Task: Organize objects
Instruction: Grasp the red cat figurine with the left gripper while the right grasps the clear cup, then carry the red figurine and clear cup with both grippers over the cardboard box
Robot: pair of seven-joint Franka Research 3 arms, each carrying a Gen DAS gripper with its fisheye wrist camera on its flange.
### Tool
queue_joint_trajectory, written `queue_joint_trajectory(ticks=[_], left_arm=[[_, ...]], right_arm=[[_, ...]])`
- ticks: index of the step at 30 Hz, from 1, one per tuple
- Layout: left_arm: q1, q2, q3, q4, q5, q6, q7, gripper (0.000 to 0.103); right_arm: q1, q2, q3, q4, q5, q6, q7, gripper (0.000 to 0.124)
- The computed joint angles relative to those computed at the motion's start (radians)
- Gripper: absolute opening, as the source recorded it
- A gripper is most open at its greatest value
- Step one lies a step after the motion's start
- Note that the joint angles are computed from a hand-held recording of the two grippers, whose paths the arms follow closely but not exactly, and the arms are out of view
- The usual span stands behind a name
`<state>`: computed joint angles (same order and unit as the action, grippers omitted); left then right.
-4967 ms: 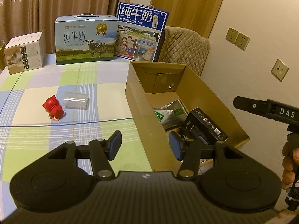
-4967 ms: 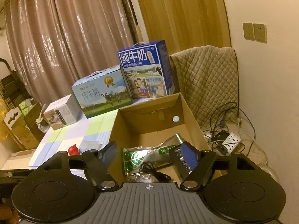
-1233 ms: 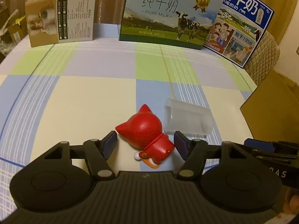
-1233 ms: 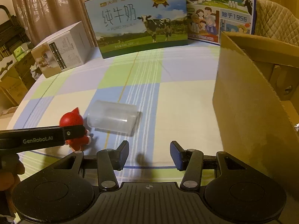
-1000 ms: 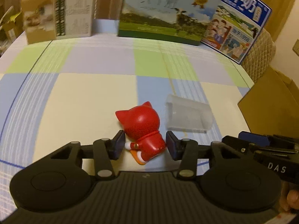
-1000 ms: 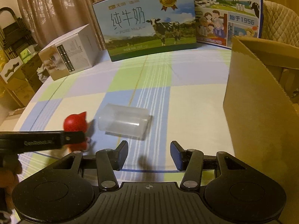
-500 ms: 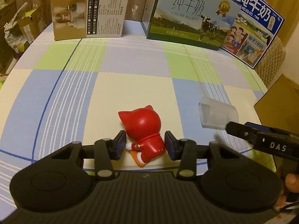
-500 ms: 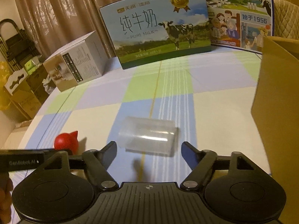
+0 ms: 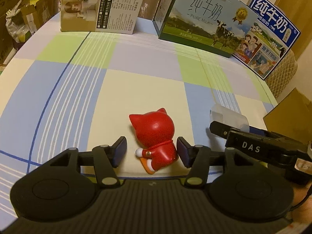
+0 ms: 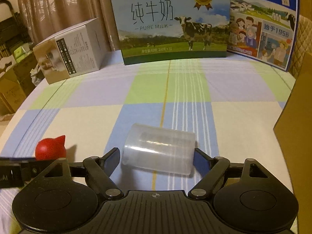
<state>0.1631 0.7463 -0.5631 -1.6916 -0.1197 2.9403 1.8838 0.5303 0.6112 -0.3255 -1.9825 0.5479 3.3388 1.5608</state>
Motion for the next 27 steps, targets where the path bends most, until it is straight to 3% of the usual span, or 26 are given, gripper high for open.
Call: queue_joint_trajectory(ticks=[6, 12, 16, 27], left_arm=[[-0.036, -0.013, 0.027, -0.017, 0.047, 0.055, -0.020, 0.051], [-0.117, -0.021, 0.111, -0.017, 0.132, 0.082, -0.084, 0.051], [-0.150, -0.017, 0.152, -0.017, 0.175, 0.102, -0.139, 0.044], [-0.136, -0.048, 0.155, -0.071, 0.253, 0.134, -0.224, 0.041]], right_arm=[[-0.017, -0.040, 0.010, -0.038, 0.000, -0.001, -0.006, 0.072], [-0.010, -0.072, 0.005, -0.068, -0.006, 0.001, -0.020, 0.071], [-0.028, -0.083, 0.029, -0.073, -0.013, 0.008, -0.039, 0.071], [-0.076, -0.140, 0.097, -0.120, -0.019, 0.039, -0.096, 0.071]])
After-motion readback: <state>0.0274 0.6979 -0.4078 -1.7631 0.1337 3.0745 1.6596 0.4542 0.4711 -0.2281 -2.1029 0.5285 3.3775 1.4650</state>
